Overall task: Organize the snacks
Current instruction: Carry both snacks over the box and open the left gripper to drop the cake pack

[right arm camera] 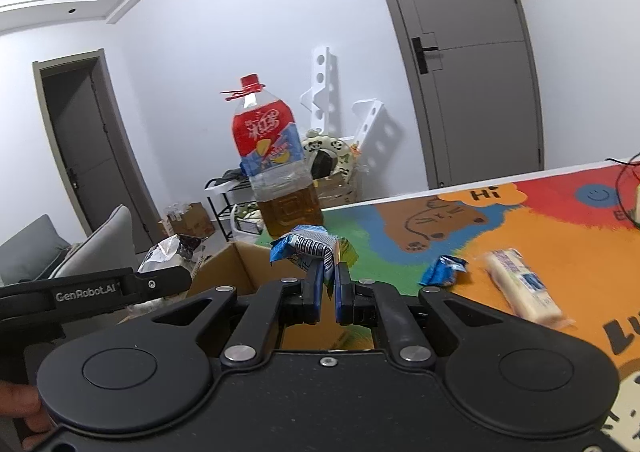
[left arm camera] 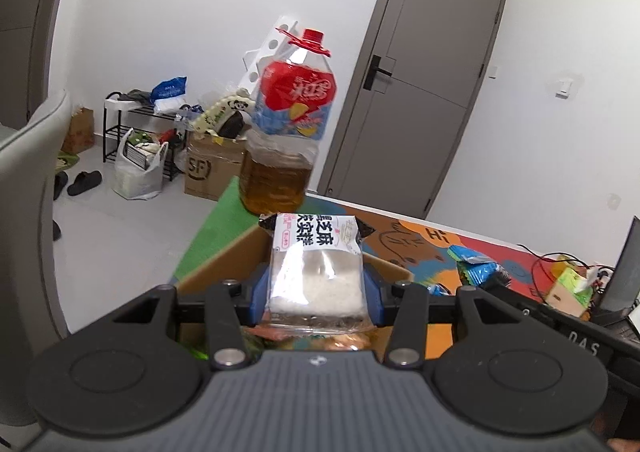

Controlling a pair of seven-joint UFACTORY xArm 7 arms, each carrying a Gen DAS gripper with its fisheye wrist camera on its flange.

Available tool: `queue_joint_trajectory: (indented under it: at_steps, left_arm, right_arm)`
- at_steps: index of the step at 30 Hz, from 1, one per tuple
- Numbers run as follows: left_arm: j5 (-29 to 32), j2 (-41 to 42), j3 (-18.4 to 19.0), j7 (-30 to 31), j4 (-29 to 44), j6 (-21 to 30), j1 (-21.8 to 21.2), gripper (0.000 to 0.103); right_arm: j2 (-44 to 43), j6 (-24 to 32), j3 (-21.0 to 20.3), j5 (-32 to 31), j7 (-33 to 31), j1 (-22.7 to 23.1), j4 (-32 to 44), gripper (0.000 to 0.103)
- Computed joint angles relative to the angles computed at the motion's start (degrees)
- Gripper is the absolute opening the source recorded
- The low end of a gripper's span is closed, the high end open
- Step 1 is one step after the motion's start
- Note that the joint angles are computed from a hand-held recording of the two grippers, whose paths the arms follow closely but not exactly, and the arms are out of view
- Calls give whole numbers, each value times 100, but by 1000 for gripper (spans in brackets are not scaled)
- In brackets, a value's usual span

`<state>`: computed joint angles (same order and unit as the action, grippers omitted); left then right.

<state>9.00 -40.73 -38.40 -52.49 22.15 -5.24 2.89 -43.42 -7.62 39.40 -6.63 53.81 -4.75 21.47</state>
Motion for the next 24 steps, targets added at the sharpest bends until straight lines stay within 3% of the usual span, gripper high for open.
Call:
queue_joint_trajectory:
  at_steps: [8, 14, 18, 24]
  left_arm:
    - [63, 590, -200, 222, 236, -256, 515, 47]
    - [-32, 1109, -353, 551, 456, -461, 808, 47]
    - [-137, 1072, -788, 610, 602, -345, 1249, 49]
    - [-228, 830, -338, 588, 352, -314, 778, 50]
  right_arm:
    - [735, -494, 98, 85, -213, -115, 411, 8]
    - [955, -516, 538, 278, -419, -521, 656, 8]
    - [1163, -582, 698, 377, -519, -679, 731, 8]
    - [1430, -646, 956, 531, -676, -923, 862, 8]
